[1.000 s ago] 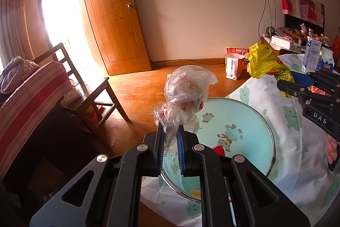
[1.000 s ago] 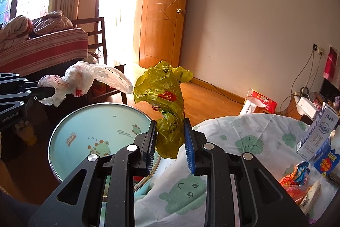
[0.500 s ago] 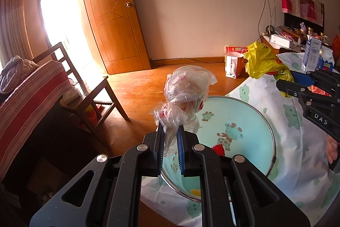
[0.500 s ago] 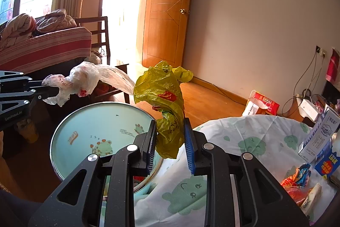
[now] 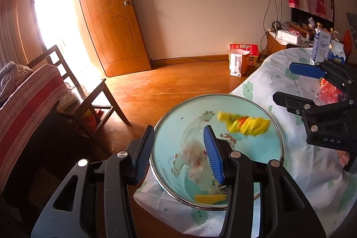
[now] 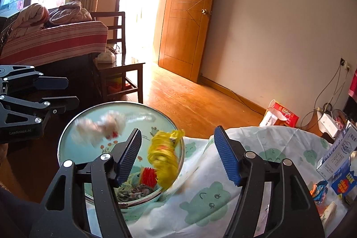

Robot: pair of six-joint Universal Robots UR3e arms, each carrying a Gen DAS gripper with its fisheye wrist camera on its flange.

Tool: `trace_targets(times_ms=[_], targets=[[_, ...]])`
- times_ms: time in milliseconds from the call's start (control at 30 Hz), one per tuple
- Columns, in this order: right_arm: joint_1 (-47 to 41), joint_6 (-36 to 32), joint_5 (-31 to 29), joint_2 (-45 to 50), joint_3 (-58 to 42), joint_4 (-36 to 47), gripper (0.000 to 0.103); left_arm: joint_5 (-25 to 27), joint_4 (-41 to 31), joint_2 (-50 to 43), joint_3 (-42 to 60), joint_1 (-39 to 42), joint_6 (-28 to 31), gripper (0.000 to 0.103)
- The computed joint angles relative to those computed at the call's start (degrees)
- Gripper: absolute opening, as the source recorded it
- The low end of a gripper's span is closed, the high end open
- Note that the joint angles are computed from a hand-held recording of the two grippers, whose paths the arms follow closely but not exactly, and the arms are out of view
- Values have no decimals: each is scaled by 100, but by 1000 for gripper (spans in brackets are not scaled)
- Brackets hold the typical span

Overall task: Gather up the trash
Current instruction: 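Open the left tool to drop the clear bag while the right tool drops the yellow bag into the bin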

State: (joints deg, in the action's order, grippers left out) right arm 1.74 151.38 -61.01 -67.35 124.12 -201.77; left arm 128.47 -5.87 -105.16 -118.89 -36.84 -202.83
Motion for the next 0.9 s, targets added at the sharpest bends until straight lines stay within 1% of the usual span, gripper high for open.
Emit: trace_targets(times_ms=[33, 133, 400, 467, 500, 533, 700, 900], targets=[[-9, 14, 12, -6, 5, 2, 67, -5, 19, -11, -6, -3, 0, 52], [-29, 53, 22, -7, 36, -46, 69, 17, 18, -28, -7, 5, -11, 56], [-22, 89, -13, 0, 137, -241, 71, 33, 1, -46, -5, 26, -50, 58], [-35, 102, -10, -3, 161, -276, 71, 62, 4, -65, 2, 8, -60, 60], [-35, 108, -20, -1, 152, -271, 72, 84, -3, -75, 19, 3, -66, 64], [-12, 131, -55, 6, 139, -279, 72, 99, 0, -83, 24, -4, -77, 65], [44, 152, -176, 32, 137, -393, 74, 100, -15, -85, 13, -19, -93, 66], [10, 147, -148, 52, 151, -445, 74, 111, -1, -73, -12, -14, -88, 67]])
